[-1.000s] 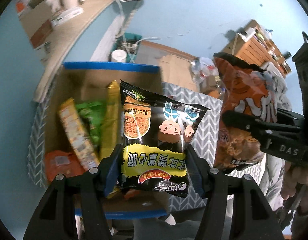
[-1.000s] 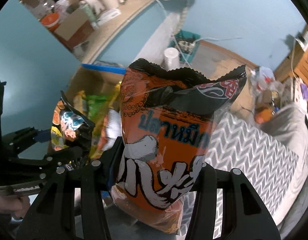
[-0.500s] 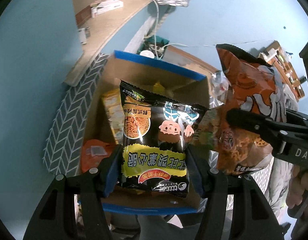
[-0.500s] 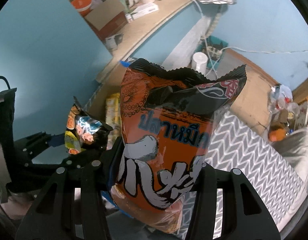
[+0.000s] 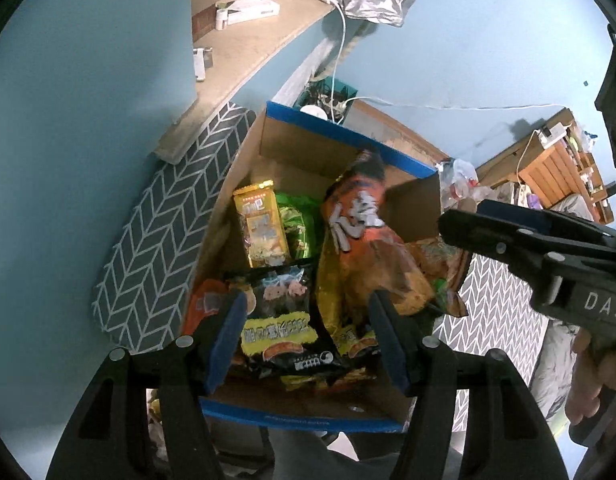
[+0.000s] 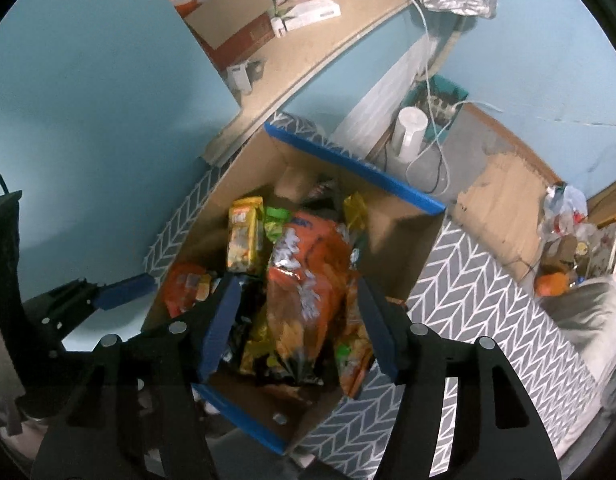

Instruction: Organize snacks

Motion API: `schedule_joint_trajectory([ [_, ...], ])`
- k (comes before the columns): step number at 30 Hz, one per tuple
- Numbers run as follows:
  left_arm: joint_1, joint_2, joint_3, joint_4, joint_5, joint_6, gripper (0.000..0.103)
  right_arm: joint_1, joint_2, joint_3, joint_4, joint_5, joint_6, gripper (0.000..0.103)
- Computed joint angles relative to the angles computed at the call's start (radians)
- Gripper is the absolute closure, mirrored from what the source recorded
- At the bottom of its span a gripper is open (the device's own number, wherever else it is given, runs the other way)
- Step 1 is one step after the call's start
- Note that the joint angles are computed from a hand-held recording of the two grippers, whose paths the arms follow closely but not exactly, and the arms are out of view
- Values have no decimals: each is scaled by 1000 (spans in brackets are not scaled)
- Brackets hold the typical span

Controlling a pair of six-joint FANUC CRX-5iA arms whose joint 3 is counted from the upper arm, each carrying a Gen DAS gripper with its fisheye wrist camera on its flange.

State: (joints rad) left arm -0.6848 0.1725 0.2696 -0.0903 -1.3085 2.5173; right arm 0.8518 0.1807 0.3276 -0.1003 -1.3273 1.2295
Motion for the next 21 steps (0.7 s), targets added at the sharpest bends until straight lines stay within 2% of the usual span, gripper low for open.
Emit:
schedule_joint_trajectory([
  [3,-4,-4,9,-7,-4,0,32,2,-12,-7,18,7,-17,37],
  [10,-24,-14,49,-47,-26,5,28,17,-62,-56,100,44,-78,35],
  [12,-38,-11,76,-74,-43,5,22,23,-81,-77,134,58,-105,34],
  [21,-72,2,171,-127,-102,3,21,52,-160,-153,267,109,-207,27],
])
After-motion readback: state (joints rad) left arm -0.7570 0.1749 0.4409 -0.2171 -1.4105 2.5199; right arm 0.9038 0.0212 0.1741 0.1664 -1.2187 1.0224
